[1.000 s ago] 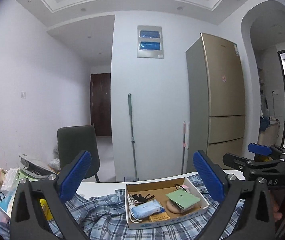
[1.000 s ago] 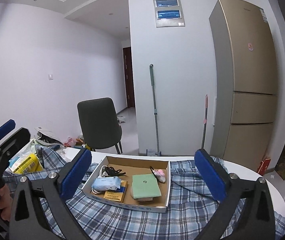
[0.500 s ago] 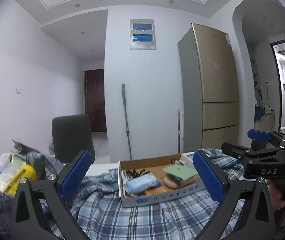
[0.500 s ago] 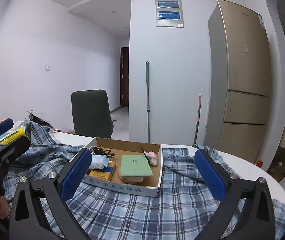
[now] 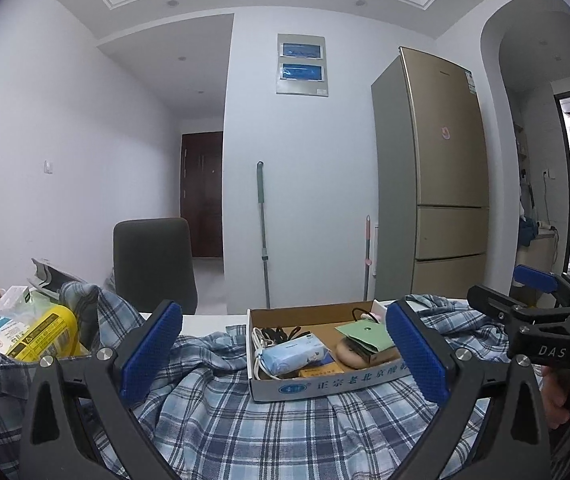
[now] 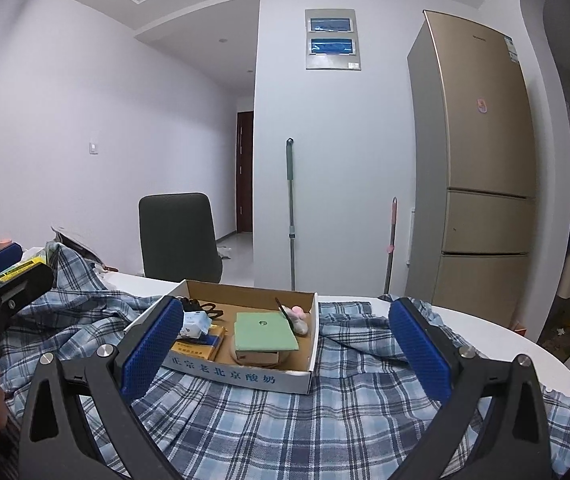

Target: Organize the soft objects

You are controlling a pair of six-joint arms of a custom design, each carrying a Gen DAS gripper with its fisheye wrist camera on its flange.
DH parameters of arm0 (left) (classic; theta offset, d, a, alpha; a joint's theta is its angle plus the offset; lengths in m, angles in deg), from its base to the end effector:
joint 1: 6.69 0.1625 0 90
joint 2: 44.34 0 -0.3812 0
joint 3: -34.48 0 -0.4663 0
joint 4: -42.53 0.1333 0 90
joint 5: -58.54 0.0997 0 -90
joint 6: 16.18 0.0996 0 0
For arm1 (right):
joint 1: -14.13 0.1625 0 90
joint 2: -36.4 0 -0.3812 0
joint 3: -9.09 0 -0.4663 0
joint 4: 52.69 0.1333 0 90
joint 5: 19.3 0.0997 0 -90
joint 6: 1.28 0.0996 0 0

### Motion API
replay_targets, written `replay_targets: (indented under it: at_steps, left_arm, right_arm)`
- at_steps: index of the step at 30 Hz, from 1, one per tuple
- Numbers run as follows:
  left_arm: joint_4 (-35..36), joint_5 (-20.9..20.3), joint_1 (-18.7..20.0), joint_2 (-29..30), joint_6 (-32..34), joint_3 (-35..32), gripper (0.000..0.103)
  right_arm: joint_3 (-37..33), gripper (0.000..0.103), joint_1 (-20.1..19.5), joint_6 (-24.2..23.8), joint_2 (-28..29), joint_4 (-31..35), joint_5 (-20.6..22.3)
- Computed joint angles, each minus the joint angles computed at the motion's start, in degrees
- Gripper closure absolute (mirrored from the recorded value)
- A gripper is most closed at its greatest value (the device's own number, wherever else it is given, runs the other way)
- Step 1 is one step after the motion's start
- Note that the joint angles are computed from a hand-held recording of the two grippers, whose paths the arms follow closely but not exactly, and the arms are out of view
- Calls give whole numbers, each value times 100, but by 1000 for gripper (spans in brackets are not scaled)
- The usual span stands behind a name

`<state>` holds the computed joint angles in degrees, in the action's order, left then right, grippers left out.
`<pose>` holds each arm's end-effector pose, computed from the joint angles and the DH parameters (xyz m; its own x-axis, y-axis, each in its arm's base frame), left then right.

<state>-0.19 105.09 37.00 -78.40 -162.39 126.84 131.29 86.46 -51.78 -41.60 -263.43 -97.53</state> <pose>-0.2971 -0.5629 -0.1362 -0.7069 0.1592 -0.6892 0.7067 0.1167 -0.6978 -0.0150 -0.5531 0.2845 -0.6861 -0.1024 0.7202 -0.7213 0.2245 -0.6552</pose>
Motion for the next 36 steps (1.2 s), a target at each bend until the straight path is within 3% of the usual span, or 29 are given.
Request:
replay_targets:
  at_steps: [17, 36]
  left_arm:
    - [-143, -168, -57, -15, 122, 51, 0]
    - [57, -16, 18, 12, -5, -35, 0]
  right_arm:
    - [56, 0, -3, -117, -1, -70, 60]
    - [29, 0, 40, -73, 33, -113, -95]
